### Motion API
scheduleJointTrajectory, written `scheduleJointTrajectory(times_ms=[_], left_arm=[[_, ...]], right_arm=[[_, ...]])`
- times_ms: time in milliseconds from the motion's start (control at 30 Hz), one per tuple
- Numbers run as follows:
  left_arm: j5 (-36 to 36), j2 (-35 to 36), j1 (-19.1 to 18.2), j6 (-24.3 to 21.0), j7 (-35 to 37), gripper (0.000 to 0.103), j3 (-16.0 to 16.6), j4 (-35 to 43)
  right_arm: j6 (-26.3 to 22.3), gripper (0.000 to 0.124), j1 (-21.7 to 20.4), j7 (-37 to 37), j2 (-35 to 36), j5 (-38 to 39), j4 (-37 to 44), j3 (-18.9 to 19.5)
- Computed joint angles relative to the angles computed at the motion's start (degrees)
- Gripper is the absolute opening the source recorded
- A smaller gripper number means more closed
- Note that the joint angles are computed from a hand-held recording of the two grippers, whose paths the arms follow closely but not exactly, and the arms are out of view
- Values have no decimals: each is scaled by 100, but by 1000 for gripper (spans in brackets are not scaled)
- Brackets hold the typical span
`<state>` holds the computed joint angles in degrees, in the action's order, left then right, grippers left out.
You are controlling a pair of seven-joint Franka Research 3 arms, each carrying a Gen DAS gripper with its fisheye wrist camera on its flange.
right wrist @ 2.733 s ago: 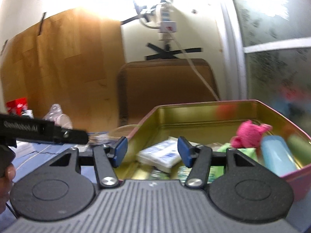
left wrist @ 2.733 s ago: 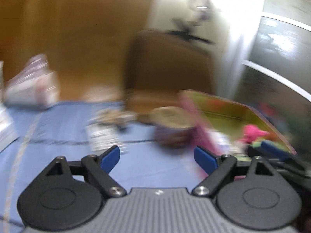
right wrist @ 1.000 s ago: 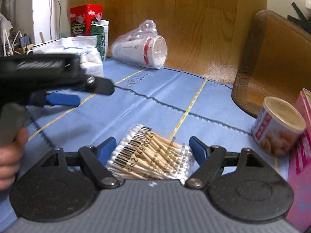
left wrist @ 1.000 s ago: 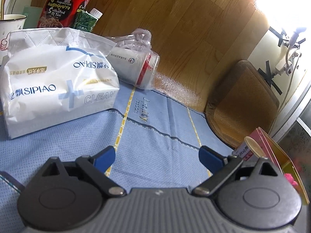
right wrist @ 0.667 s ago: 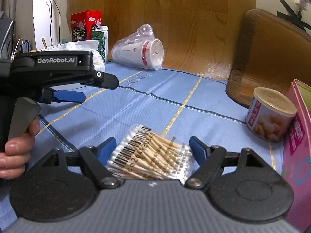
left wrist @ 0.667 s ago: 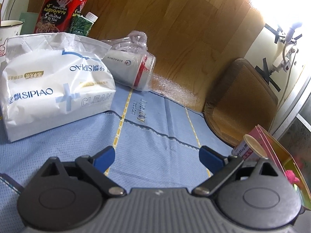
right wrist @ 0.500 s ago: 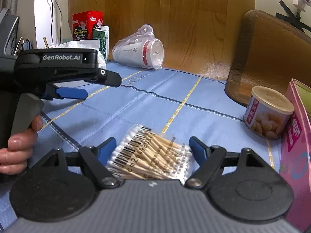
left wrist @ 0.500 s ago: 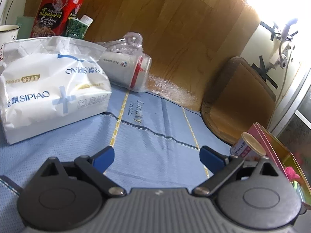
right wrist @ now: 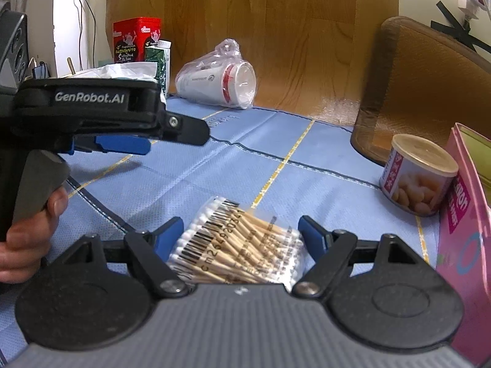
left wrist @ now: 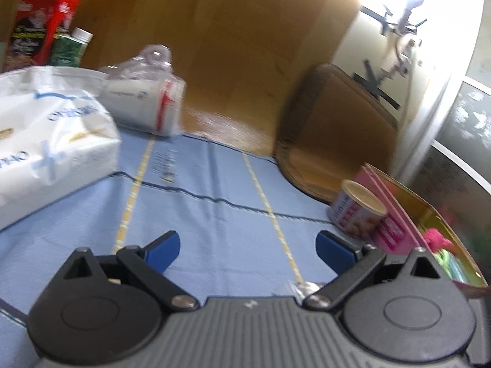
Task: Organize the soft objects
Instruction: 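Grasp the cotton swab bag with the left tool while the right tool holds it, then carry the cotton swab bag into the pink tin and open the left tool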
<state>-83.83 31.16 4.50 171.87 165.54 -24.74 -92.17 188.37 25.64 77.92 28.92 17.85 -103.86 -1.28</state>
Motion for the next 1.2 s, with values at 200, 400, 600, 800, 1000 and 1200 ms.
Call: scheduleJointTrajectory(times_ms=[200,400,600,800,1000,1200], left_arm=[[504,-293,166,-933,-650,97,7,-413],[647,-813,-46,-1373,-1215,95,302,-998],[932,-1097,-316,-1572,-1411,91,457,-1279],[1802,-969,-547,-1708,-1993,74,461,-1164],[2522,-871,-610,-1482,-2418,60,310,-1146],[2664,-888,-462,-1462,-2543,51,42,-1000]], right_arm=[[150,83,-55,-80,-153,3,-272,80],[587,93,-1781,-50,-421,-493,-899,1879],[798,96,-2245,632,-790,-839,-1529,2177],[954,100,-2011,968,-973,-1134,-1832,1802],[830,100,-2961,1678,-1027,-1977,-2015,2502],[1328,75,-3293,2412,-1146,-2508,-2328,2640]])
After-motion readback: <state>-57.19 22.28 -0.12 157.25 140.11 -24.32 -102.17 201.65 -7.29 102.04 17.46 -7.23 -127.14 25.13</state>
